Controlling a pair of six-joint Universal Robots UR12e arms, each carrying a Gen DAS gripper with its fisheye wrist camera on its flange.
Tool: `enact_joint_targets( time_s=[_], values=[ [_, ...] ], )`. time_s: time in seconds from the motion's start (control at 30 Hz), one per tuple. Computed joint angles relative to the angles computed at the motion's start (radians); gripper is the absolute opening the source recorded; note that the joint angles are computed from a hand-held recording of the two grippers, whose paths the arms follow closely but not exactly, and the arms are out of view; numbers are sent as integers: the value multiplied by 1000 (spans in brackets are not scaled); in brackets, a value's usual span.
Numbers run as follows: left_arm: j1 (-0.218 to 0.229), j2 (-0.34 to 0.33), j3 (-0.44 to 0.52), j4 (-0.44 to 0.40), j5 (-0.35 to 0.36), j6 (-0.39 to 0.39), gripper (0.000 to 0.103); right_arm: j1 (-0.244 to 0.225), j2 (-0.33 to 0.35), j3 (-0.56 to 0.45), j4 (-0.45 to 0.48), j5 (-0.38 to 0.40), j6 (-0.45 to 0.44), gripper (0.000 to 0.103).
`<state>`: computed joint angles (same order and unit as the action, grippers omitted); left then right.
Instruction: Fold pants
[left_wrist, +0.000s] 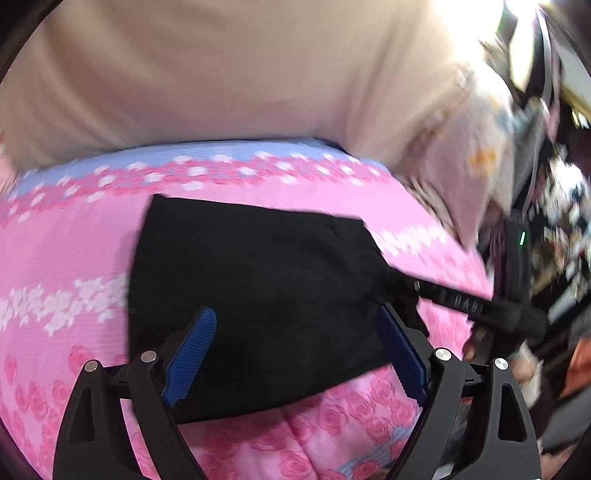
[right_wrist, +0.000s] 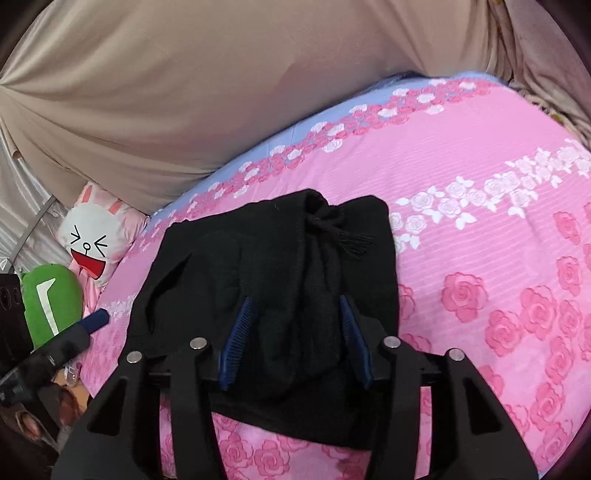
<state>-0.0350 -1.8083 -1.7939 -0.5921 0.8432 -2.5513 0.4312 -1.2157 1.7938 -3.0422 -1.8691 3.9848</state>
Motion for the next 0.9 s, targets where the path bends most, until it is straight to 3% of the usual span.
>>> enact_joint_targets(
  time_s=[0.03, 0.07, 0.1, 0.13, 0.17, 0.23, 0.33, 0.47, 0.53, 0.57, 0.7, 0.77, 0.83, 0.9],
  values=[
    [-10, 3, -9, 9, 12, 18, 86, 1, 1, -2, 4, 1, -7, 57],
    [-22, 5, -15, 6, 20, 38, 86, -2, 7, -6, 10, 9, -7, 72],
    [-27, 6, -16, -3, 20, 47, 86, -7, 14, -11, 22, 22, 3, 76],
    [-32, 6, -15, -21, 17, 57, 86, -13, 22, -13, 22, 42, 1, 65],
    [-38, 6, -12, -41, 16, 65, 86, -22, 33, -17, 9, 86, -16, 32],
    [-42, 7, -10, -45, 16, 61, 86, -21, 36, -12, -43, 94, -10, 20],
    [-45, 12, -14, -25, 17, 64, 86, -20, -1, 36, -168, 100, -23, 19],
    [-66, 7, -10, -80, 2, 154, 86, -40, -15, 62, -54, 95, 33, 36],
    [-84, 3, -16, -75, 23, 190, 86, -51, -24, 97, -127, 133, 79, 36],
    [-94, 0, -20, -65, 38, 203, 86, -49, -32, 113, -165, 121, 84, 36],
    [-126, -18, -22, -69, 73, 258, 86, -32, -67, 136, -172, 27, 68, 41],
    [-137, -31, -18, -57, 79, 249, 73, -29, -78, 148, -180, 4, 67, 52],
    [-143, -48, 3, -68, 89, 212, 32, -30, -83, 157, -188, 5, 65, 53],
    [-124, -66, 50, -183, 17, 182, 17, -27, -84, 164, -200, 8, 62, 52]
  ],
)
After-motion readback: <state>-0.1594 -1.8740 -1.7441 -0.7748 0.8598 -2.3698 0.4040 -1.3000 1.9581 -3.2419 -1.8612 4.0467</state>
